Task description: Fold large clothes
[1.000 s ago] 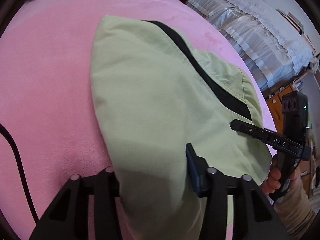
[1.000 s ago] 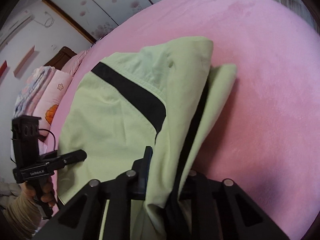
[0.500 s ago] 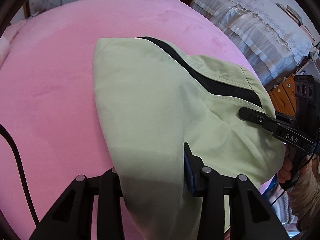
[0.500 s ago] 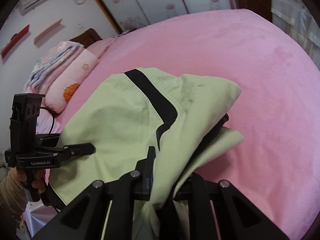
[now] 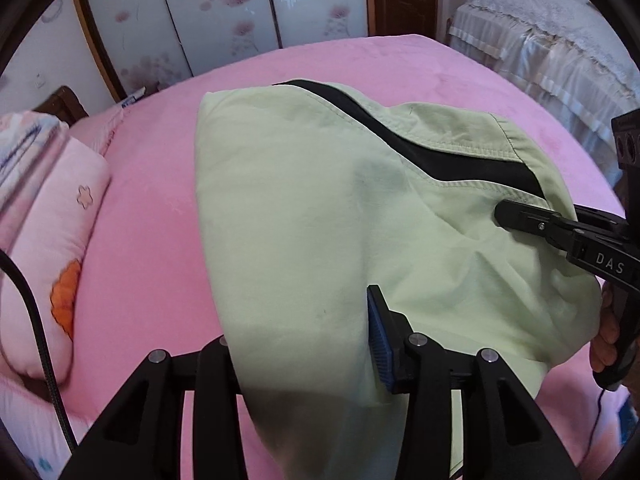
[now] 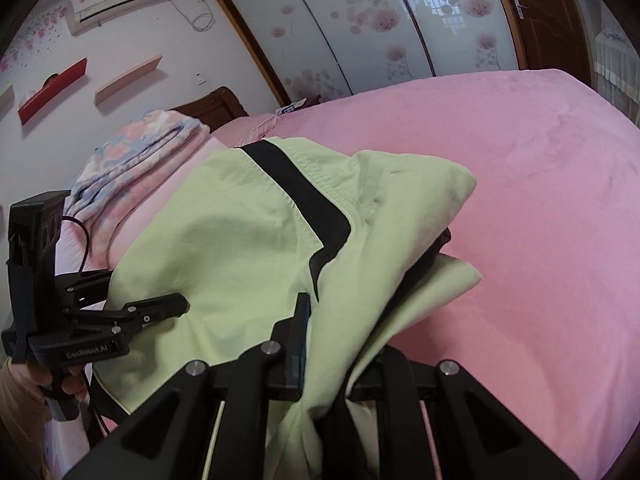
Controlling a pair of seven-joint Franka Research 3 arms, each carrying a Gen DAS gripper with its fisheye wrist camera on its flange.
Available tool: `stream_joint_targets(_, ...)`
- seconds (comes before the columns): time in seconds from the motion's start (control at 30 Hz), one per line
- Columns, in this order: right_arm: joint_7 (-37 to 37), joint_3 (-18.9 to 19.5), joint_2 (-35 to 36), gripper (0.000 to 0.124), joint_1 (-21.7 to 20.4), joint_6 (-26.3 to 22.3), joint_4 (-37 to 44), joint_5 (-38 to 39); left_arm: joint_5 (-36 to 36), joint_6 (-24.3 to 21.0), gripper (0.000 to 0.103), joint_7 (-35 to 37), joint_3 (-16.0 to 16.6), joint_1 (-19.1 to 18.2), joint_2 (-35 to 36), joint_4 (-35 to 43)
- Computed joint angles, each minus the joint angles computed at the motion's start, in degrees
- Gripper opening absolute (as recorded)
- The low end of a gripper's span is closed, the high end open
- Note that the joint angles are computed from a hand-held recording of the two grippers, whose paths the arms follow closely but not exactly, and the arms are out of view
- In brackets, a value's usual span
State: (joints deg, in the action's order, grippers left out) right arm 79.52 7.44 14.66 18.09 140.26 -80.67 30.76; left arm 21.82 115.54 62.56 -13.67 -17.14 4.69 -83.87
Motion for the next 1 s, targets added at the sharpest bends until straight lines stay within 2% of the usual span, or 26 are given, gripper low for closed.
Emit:
stream_joint_targets(0.17,6.8,0.2,15.5,0.010,2.4,0.4,15.9,-5.8,1.8,4.0,0.041,2.9,2.7,2.4,8.4,4.2)
stream_joint_targets(0.2,7.3,-1.1,17.3,0.010,3.4,-0.5,18.1,-5.8,1.8,4.7,0.041,3.5,3.1,2.8,9.5,4.4)
stream_joint_targets(0.23,8.8,-0.5,20.3,0.011,3.5,-1.1,21.3,-7.7,1.9,5.8,0.042,4.0,3.5,3.3,10.3,3.9)
stream_joint_targets(0.37,11.8,-1.6,26.8,0.011,5.1,-1.7,27.5,-11.2,2.8,8.6,0.044,2.0,4.9,3.5,15.9,5.3)
stream_joint_targets(0.47,9.6,-0.5,26.3,0.011,4.5,2.1,24.9,-11.3,4.4,13.7,0.046,0.1,5.8,3.8,16.2,2.1)
stream_joint_targets(0.5,7.9,-1.3,24.9,0.011,4.8,3.2,22.6,-9.8,4.6,15.0,0.046,0.1,5.9,4.0,16.5,2.0)
stream_joint_targets(0.53,7.4,0.0,24.6,0.010,4.0,3.9,22.2,-11.1,4.4,15.8,0.046,0.1,5.9,4.3,15.9,1.0)
stream_joint_targets(0.67,7.6,-1.1,25.9,0.010,5.1,5.7,24.4,-13.1,5.1,17.0,0.046,0.8,6.2,4.4,17.0,2.7)
stream_joint_targets(0.77,9.7,-1.8,29.0,0.010,5.4,5.0,28.5,-14.0,6.5,17.0,0.048,-0.2,6.8,3.5,18.8,4.4)
stream_joint_targets(0.83,11.1,-2.1,31.1,0.011,5.2,3.9,31.1,-14.4,7.0,17.4,0.052,-0.7,7.1,3.4,19.8,5.0)
stream_joint_targets(0.9,11.9,-3.4,32.5,0.012,6.1,3.1,32.6,-16.7,8.9,18.6,0.067,-2.7,8.1,3.0,20.3,4.1)
stream_joint_targets(1.0,12.8,-3.4,32.7,0.016,6.0,2.6,32.2,-17.5,15.1,18.1,0.090,-10.4,9.8,0.2,18.1,0.6)
